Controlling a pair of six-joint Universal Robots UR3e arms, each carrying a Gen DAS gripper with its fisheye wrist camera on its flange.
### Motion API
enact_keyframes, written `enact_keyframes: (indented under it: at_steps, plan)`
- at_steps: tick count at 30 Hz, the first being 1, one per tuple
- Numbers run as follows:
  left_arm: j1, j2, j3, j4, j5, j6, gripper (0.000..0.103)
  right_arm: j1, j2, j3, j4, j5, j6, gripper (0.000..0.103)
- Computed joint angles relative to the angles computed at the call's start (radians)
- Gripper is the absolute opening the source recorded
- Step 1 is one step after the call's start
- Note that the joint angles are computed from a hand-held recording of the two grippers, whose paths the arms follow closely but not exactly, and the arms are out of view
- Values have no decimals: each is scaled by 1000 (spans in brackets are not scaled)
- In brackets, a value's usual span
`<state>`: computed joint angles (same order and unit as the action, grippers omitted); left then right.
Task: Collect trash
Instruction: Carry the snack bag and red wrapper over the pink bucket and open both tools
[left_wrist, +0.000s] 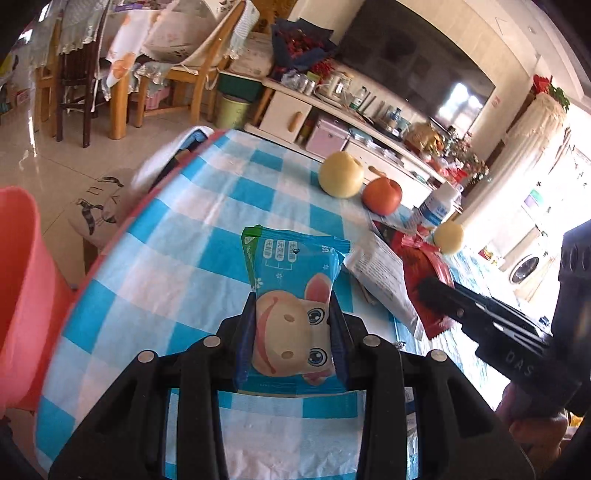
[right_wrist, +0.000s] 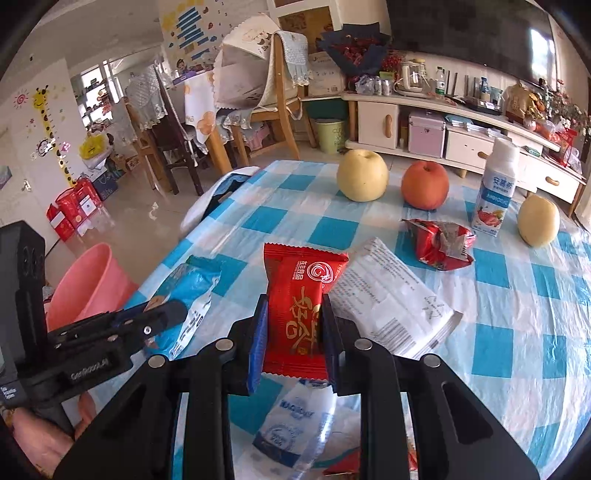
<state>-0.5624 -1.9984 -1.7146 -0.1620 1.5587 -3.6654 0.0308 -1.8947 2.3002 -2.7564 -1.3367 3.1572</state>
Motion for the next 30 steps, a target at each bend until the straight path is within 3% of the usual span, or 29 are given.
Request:
enact_keyframes:
  at_steps: [8, 15, 20, 26, 28, 30]
  plan:
    - [108, 190, -239, 135, 118, -102, 37, 316, 245, -278, -26, -99, 98, 28]
    - [233, 409, -457, 158, 261, -196, 37, 541, 549, -662, 25, -137, 134, 28]
    - [425, 560, -629, 154, 198, -291, 37, 638, 790, -970, 110, -139, 144, 28]
    - [588, 660, -725, 80, 124, -327, 38, 694, 1012, -1262, 251, -150, 168, 32]
    - [615, 667, -730, 63, 107, -317, 39, 698, 1011, -1237, 227, -162, 193, 40]
    - [603, 648, -721, 78, 138, -307, 46, 695, 970, -1141, 152, -175, 219, 60]
